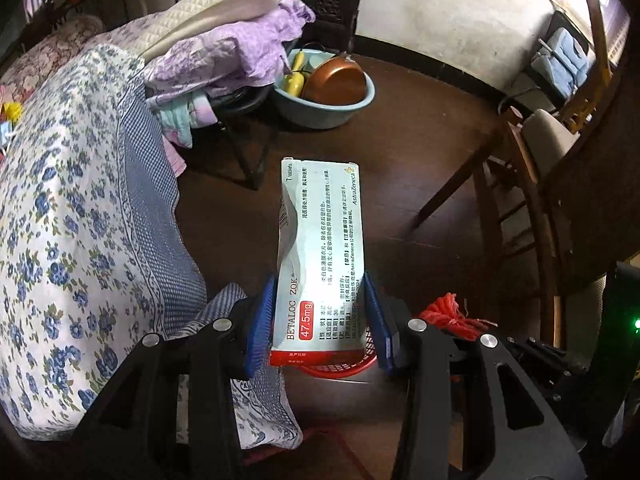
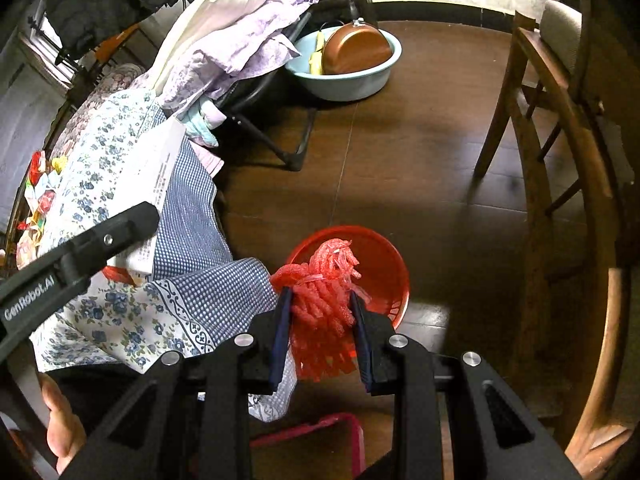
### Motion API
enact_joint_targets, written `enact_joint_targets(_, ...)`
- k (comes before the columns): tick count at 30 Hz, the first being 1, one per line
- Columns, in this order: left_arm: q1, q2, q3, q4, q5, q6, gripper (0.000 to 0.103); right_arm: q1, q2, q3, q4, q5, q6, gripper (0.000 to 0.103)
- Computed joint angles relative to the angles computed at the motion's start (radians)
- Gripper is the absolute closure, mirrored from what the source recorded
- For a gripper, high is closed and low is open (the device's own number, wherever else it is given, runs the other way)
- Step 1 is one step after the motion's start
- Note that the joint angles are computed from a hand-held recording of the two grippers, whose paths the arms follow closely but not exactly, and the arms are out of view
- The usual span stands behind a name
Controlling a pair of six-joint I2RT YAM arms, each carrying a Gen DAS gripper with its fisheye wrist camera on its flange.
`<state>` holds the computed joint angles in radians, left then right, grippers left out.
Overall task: Collect trash
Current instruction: 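Carry both items to the red wastebasket and open both tools to drop them, then move both tools back over the trash on the bed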
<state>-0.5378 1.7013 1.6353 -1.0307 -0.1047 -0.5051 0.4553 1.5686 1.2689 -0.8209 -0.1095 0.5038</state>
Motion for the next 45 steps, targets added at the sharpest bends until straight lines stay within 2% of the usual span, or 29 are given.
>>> enact_joint_targets(10,0.057,-0.029,-0.058,0.030,0.041,-0.021,0.059,0.034,0.070,0.000,0.104,0.032,-0.006,0.072)
enact_joint_targets(11,0.060,-0.029,-0.060,0.032,0.042,-0.022,0.059,0.040,0.084,0.005,0.116,0.050,-0.010,0.067)
enact_joint_targets(12,0.062,-0.025,-0.060,0.033,0.042,-0.020,0.059,0.043,0.098,0.013,0.118,0.063,-0.013,0.057)
enact_joint_targets(14,0.062,-0.015,-0.058,0.036,0.043,-0.013,0.059,0.046,0.131,0.032,0.109,0.097,-0.011,0.055)
enact_joint_targets(17,0.053,0.011,-0.051,0.037,0.052,0.003,0.059,0.036,0.144,0.032,0.092,0.090,-0.006,0.055)
enact_joint_targets(23,0.049,0.091,-0.038,0.047,0.183,0.052,0.059,-0.002,0.093,-0.045,0.044,0.084,-0.014,0.055)
enact_joint_targets(26,0.061,0.152,-0.020,0.034,0.283,0.063,0.059,-0.033,0.042,-0.110,0.041,0.080,-0.016,0.055)
enact_joint_targets(32,0.054,0.231,0.011,-0.007,0.302,0.063,0.058,-0.064,-0.012,-0.178,0.049,0.070,-0.021,0.055)
enact_joint_targets(35,0.053,0.233,0.017,-0.015,0.312,0.065,0.056,-0.064,-0.010,-0.172,0.050,0.068,-0.023,0.055)
enact_joint_targets(42,0.058,0.211,0.022,0.002,0.335,0.068,0.034,-0.027,0.006,-0.142,0.022,0.080,-0.022,0.055)
enact_joint_targets(45,0.063,0.185,0.015,0.025,0.342,0.061,0.034,-0.005,0.005,-0.134,-0.004,0.084,-0.018,0.055)
